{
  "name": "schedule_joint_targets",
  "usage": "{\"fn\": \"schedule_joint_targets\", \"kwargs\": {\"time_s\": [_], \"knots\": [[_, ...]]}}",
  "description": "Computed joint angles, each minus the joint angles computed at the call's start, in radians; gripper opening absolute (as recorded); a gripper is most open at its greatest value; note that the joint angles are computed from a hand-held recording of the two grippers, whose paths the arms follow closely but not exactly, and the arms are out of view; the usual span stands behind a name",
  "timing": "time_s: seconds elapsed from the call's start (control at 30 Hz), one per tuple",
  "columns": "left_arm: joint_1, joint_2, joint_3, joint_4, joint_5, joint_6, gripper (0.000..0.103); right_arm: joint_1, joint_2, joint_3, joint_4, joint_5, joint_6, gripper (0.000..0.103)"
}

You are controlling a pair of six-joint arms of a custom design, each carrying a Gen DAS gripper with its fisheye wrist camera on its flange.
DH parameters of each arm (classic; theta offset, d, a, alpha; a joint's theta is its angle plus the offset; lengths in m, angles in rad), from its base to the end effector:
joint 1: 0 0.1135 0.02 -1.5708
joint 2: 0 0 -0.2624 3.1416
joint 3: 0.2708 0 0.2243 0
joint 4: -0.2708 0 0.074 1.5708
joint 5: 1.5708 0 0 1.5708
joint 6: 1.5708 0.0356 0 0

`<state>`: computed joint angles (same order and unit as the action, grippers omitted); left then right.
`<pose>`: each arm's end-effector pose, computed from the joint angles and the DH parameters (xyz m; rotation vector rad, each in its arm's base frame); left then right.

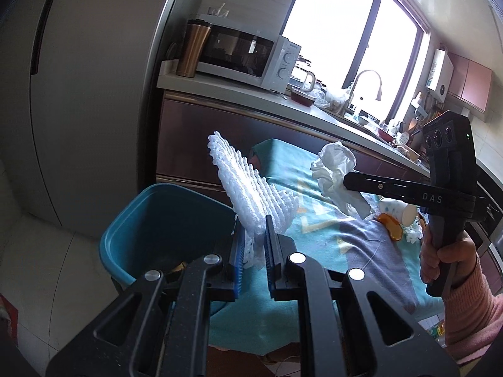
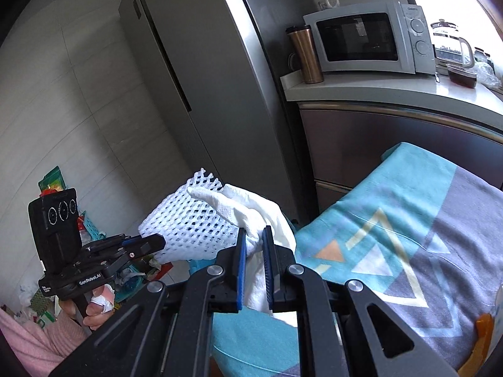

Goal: Collect trash
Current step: 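Carry the mesh and tissue to the teal bin and open both tools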

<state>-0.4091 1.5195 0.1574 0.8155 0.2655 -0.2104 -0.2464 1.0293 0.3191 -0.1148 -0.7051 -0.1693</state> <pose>0.1822 -0.0892 0.1202 0.3753 2.1317 -0.6443 0.1573 -0.0158 0.1687 -0.2327 2.2207 0.6172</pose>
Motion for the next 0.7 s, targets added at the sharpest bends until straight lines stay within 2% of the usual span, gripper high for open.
{"fn": "schedule_joint_targets", "kwargs": {"time_s": [0.23, 0.33, 0.7], "knots": [[0.081, 0.087, 0.000, 0.046, 0.018, 0.020, 0.012, 0.231, 0.143, 0.007, 0.216, 0.134, 0.146, 0.009], [0.098, 0.146, 0.011, 0.076, 0.009, 0.023, 0.012, 0.267, 0.237, 0.035, 0.275, 0.147, 0.163, 0.009], [0.140, 0.374, 0.151, 0.065, -0.010, 0.034, 0.012, 0.376, 0.595, 0.190, 0.394, 0.239, 0.190, 0.012]]}}
